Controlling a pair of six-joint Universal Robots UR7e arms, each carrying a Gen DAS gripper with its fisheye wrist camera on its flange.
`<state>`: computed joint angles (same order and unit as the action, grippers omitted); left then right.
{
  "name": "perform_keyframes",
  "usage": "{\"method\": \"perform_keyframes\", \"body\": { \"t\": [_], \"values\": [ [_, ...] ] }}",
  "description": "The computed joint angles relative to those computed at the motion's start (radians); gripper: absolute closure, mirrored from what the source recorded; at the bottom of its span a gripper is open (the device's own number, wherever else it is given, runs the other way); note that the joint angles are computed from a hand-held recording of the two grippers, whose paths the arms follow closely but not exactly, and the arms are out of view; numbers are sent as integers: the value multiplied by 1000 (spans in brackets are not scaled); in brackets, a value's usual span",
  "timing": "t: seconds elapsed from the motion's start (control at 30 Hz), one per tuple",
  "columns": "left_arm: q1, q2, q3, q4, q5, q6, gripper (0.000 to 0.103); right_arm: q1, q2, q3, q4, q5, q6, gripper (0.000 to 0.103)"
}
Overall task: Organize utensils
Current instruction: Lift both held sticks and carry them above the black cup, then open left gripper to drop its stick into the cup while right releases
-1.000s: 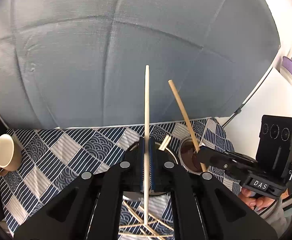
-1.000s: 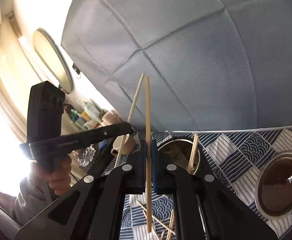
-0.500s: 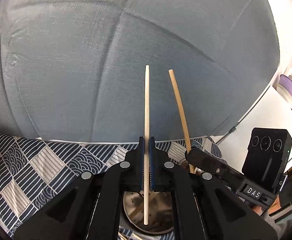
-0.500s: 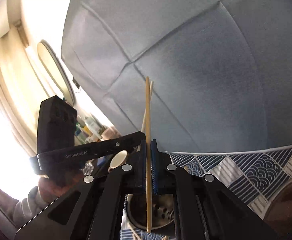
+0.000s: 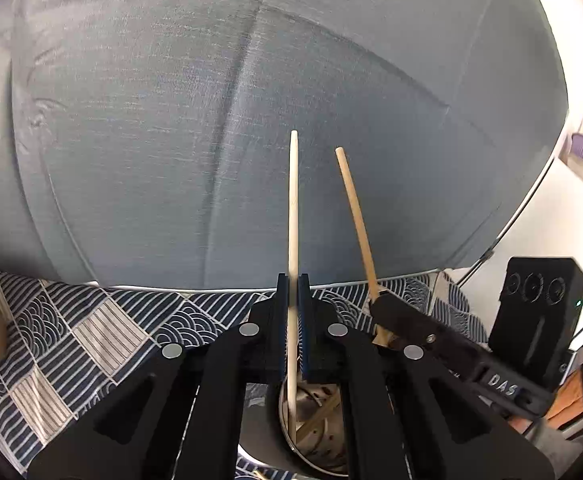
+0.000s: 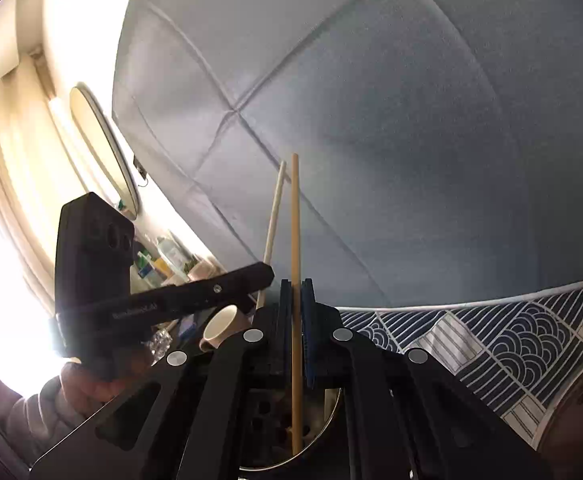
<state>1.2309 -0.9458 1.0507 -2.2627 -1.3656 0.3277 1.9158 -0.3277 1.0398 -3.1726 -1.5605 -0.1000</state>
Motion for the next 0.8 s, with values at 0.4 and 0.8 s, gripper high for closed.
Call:
{"method": "perform_keyframes", "body": {
  "t": [0.4,0.8],
  "values": [
    [-6,-42,34,-30,20,-23,81,31,-38,31,-7,-78,-13,94],
    [-21,-134,119,-97,72,-3,48,83,-83,77,-35,-147,-51,67]
  ]
}}
